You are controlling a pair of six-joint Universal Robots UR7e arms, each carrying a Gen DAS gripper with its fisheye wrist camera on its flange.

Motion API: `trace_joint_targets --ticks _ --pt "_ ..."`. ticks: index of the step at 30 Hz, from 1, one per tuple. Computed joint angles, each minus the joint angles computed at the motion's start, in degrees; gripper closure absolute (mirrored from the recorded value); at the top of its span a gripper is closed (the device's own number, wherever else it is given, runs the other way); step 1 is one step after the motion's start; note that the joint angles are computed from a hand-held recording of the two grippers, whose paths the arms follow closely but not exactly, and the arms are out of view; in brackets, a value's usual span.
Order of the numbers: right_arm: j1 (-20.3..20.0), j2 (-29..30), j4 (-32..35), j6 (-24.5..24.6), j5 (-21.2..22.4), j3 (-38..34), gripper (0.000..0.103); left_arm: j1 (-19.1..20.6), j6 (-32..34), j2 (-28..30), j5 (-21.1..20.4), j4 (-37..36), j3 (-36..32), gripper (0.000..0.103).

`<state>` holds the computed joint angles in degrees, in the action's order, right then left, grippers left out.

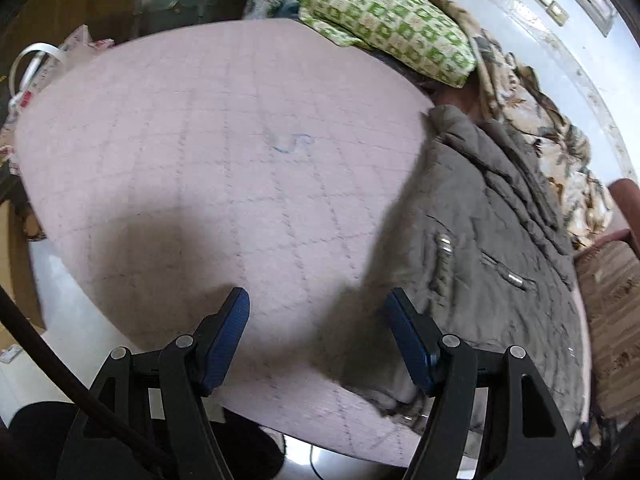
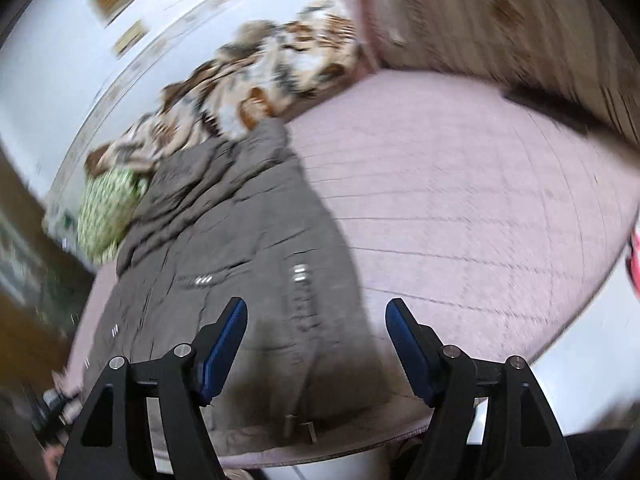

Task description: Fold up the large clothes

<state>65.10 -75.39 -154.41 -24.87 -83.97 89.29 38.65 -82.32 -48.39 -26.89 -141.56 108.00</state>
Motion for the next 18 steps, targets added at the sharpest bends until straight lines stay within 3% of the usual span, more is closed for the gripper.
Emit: trace_joint_targets --ticks 4,7,18 --pt "-1.3 0.7 3.1 4.5 0.6 -2.2 0.027 -0.1 6.0 1.4 -1.9 -8.6 0.7 0.033" --pt "-2.3 0.5 4.2 6.4 1.7 -2.7 0.027 -0.5 6.6 2.3 -2.1 -10.1 0.6 0.033" --pt "-3.8 1.8 11.3 10.1 5.2 -5.0 0.023 -0.6 14.0 4.1 -3.1 -27.4 3.5 0.033"
